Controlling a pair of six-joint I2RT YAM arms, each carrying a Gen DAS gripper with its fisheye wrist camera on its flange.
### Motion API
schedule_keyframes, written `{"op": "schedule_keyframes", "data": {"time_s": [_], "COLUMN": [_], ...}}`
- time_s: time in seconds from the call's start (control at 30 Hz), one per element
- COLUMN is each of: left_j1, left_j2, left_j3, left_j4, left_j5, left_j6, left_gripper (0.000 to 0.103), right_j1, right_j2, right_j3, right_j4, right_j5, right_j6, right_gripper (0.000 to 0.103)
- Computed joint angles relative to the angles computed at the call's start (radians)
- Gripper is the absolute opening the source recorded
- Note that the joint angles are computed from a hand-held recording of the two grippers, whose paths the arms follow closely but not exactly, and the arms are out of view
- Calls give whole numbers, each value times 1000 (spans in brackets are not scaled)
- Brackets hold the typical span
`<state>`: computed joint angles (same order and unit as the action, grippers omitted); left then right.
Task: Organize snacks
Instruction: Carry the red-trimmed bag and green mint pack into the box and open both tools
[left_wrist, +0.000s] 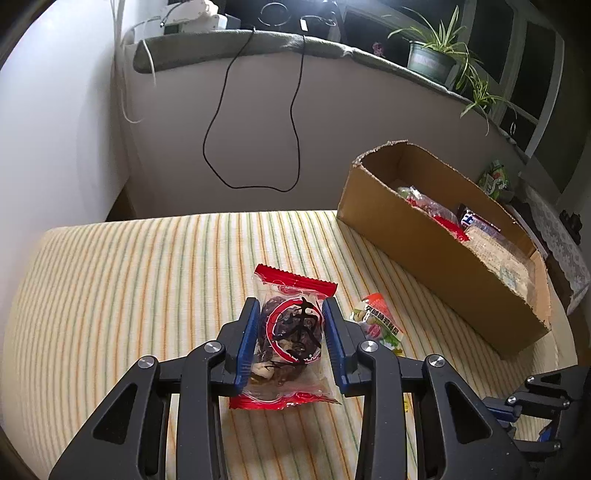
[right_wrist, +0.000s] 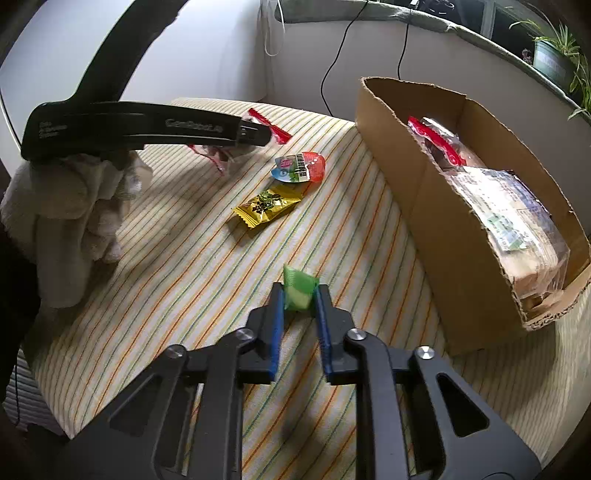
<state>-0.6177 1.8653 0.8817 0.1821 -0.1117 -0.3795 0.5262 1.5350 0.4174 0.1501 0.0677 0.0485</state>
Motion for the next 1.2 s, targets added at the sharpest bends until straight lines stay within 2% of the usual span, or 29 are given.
{"op": "schedule_keyframes", "data": {"time_s": [0.3, 0.57, 0.93, 1.2], "left_j1": [-21, -48, -104, -140], "left_j2": [-47, -87, -56, 17], "left_j3": [-16, 2, 125, 257], "left_j4": [-17, -48, -111, -160], "left_j5": [-31, -54, -80, -85], "left_j6": [-10, -11, 4, 10], "left_gripper": [33, 33, 33, 33], "right_j1": [-24, -70, -218, -366], "right_j2": [-55, -195, -343, -360], "right_j3": [-29, -38, 4, 88], "right_j4": [0, -77, -202, -262], "right_j5": [-42, -81, -186, -252], "right_j6": [12, -14, -100, -190], "right_gripper": [6, 6, 6, 6]}}
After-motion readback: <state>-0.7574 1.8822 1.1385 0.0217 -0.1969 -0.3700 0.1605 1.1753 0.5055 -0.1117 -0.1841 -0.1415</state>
